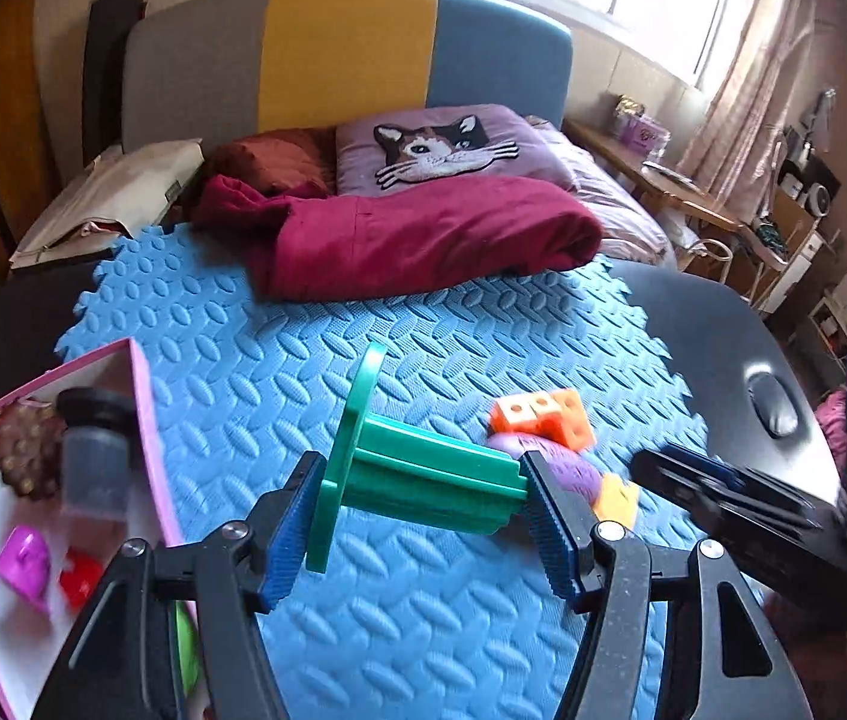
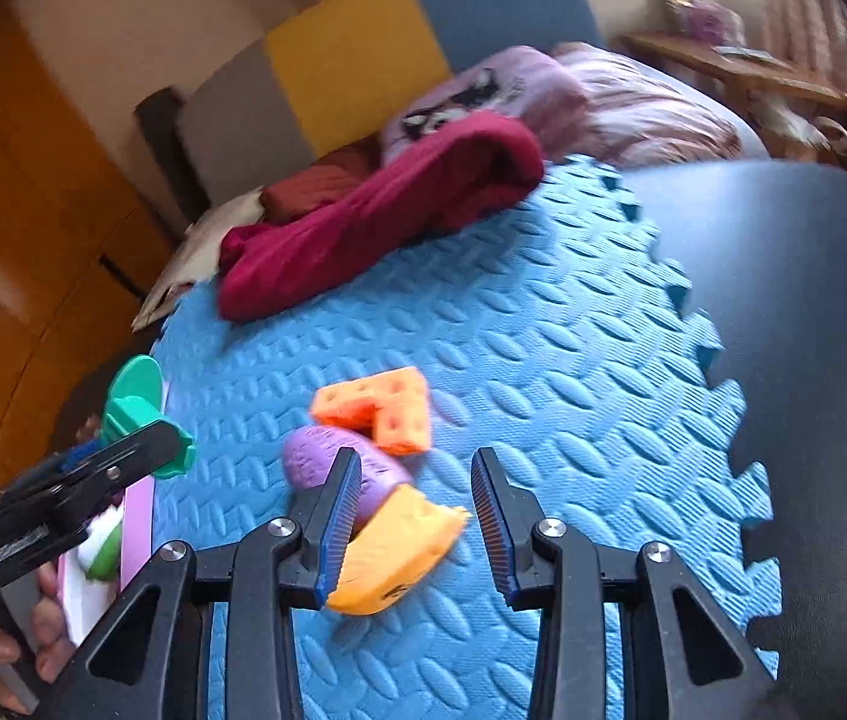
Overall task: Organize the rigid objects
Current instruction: 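Carry the green spool toward the tray with the left tool while the right tool grasps the yellow curved piece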
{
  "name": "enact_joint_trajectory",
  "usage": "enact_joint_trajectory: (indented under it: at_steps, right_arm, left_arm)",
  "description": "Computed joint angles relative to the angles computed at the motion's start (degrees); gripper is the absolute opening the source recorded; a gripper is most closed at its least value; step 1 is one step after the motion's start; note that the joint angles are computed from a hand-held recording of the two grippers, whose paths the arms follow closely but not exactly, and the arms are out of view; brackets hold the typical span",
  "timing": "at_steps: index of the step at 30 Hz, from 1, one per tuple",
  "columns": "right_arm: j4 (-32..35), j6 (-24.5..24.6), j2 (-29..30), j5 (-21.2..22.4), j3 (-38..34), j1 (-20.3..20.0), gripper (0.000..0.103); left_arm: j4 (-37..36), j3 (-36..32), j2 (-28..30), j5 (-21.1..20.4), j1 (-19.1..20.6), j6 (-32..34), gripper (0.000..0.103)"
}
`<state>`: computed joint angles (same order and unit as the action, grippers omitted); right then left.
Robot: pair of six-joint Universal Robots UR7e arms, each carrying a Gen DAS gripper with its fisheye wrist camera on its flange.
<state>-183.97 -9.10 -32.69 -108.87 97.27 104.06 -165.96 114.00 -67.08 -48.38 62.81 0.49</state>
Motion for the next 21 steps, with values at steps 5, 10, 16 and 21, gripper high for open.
enact_joint_trajectory:
  at_steps: [5, 10, 16, 21]
  right_arm:
    - [0.46, -2.97, 1.09, -0.67, -0.84, 0.82, 0.038]
    - [2.13, -4.98, 2.45, -2.74, -2.08, 1.44, 0.042]
    - [0.46, -6.63, 3.29, -6.54, -2.05, 2.26, 0.051]
    - [2.34, -2.33, 2.19, -5.89, -1.62, 1.13, 0.06]
  left_arm:
    - [-1.84, 5.79, -5.97, 0.07, -1.88, 0.22, 0.065]
    - [-4.17, 11.13, -12.23, -0.44, -3.13, 0.11, 0.065]
    - [-5.33, 16.33, -18.85, -1.14, -3.49, -1.36, 0.065]
    - [-5.81, 19.67, -22.98, -0.9, -3.67, -2.35, 0.065]
